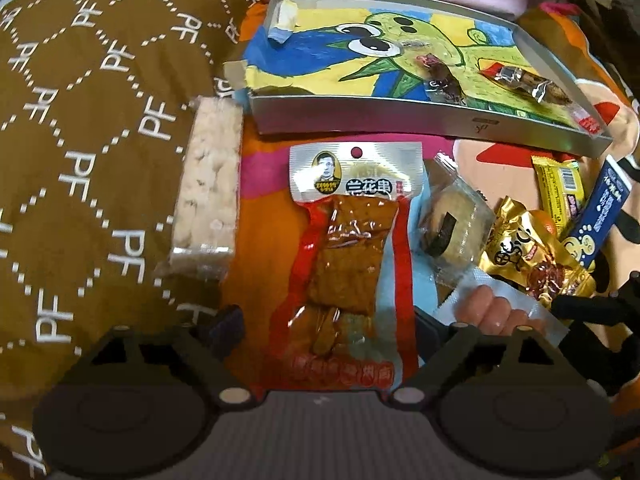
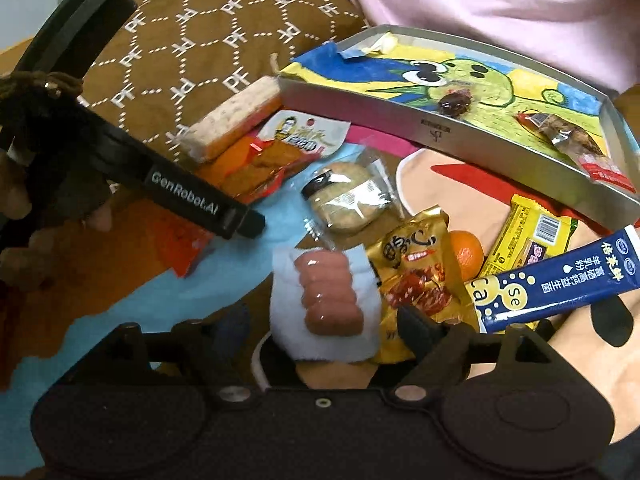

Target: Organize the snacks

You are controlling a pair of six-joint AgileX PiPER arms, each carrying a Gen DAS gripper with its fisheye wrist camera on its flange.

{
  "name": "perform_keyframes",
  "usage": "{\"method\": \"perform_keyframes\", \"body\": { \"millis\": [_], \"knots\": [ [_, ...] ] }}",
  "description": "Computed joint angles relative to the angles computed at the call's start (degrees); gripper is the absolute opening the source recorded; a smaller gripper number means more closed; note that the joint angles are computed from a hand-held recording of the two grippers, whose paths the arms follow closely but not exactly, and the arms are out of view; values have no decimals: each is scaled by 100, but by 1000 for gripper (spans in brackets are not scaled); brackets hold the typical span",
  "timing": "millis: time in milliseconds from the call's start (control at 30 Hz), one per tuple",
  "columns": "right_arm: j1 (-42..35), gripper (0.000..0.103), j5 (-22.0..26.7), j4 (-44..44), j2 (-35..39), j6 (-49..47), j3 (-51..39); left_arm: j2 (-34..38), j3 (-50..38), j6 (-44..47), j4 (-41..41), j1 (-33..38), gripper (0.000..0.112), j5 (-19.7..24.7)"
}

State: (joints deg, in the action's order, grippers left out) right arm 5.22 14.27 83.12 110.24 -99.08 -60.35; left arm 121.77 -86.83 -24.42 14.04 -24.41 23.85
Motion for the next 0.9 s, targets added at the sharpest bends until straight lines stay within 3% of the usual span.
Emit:
{"method": "perform_keyframes", "body": {
  "millis": [133, 300, 367, 533, 667, 900],
  "knots": [
    [-48, 80, 129, 395, 167, -188, -114, 272, -399, 230, 95, -11, 95, 231],
    [188, 74, -288, 400, 99, -261, -14, 294, -415, 353, -44, 16, 95, 237],
    [208, 61, -269, -142, 43, 371, -2, 260, -391, 343, -23, 11, 93, 285],
    [245, 59, -280, -875, -117, 1215, 107, 44, -201, 768, -464, 22, 71, 324],
    [265, 58, -256, -1727, -272, 2099, 183, -112, -93, 993, -731, 18, 69, 426],
    [191, 66, -178, -1297, -187, 1768, 131, -67, -162, 952, -731, -4, 75, 522]
  ]
}}
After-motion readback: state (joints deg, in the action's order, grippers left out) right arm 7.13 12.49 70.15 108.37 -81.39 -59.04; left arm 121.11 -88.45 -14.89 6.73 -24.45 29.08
